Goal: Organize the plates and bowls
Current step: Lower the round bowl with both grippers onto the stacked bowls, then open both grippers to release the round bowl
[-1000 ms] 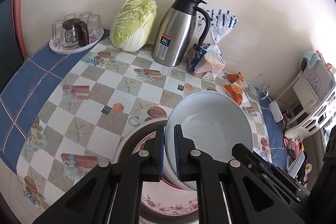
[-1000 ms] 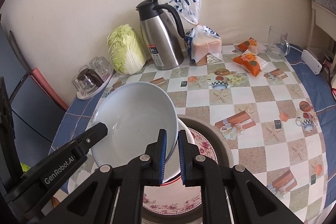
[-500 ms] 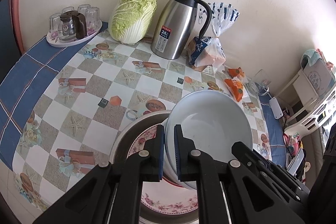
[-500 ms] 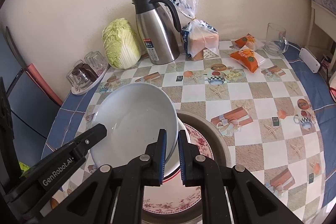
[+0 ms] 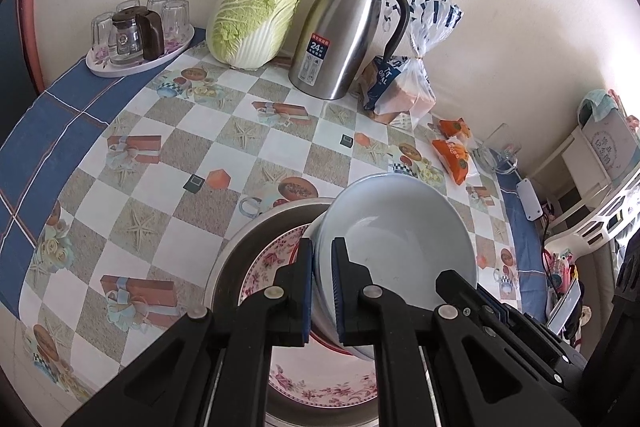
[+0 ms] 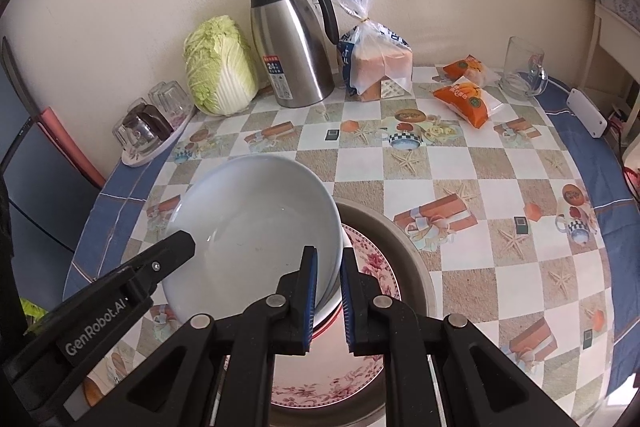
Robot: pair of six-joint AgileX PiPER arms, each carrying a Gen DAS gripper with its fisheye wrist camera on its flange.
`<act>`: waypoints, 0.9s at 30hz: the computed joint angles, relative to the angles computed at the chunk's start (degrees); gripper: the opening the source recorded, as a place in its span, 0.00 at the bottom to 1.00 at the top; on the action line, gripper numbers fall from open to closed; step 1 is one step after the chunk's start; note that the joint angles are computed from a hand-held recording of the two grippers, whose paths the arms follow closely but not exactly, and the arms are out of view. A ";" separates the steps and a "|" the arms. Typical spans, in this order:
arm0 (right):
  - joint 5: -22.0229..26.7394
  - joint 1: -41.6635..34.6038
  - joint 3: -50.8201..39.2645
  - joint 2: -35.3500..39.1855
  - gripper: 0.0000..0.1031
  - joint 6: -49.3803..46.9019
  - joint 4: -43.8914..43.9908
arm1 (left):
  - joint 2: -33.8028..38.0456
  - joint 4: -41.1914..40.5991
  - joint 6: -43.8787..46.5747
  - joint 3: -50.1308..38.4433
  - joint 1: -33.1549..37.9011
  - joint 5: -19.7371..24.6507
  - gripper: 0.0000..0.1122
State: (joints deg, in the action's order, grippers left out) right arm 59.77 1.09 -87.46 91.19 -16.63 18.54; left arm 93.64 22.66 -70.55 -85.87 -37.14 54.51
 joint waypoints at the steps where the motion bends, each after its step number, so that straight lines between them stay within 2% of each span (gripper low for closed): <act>1: 0.00 0.05 -0.04 0.10 0.14 0.06 -0.14 | 0.08 -0.18 0.14 0.00 0.07 -0.05 0.08; 20: 0.35 0.57 -1.28 1.52 0.15 0.50 -0.99 | 0.70 -0.67 0.96 -0.36 0.52 -0.07 0.08; 23: -0.49 0.10 -1.02 1.00 0.29 -0.36 0.12 | 0.41 -0.42 1.02 -0.37 0.44 0.02 0.09; 25: -1.39 -0.27 -0.63 0.44 0.30 -0.72 0.81 | 0.24 0.44 0.72 -0.54 0.13 0.46 0.19; 27: -1.43 -0.97 -0.84 0.28 0.30 -1.29 1.85 | -0.62 1.09 -0.05 0.24 0.03 -0.13 0.43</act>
State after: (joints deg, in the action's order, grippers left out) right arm 58.34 0.12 -88.29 91.48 -17.91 20.40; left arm 93.03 23.75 -70.60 -85.63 -37.11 54.39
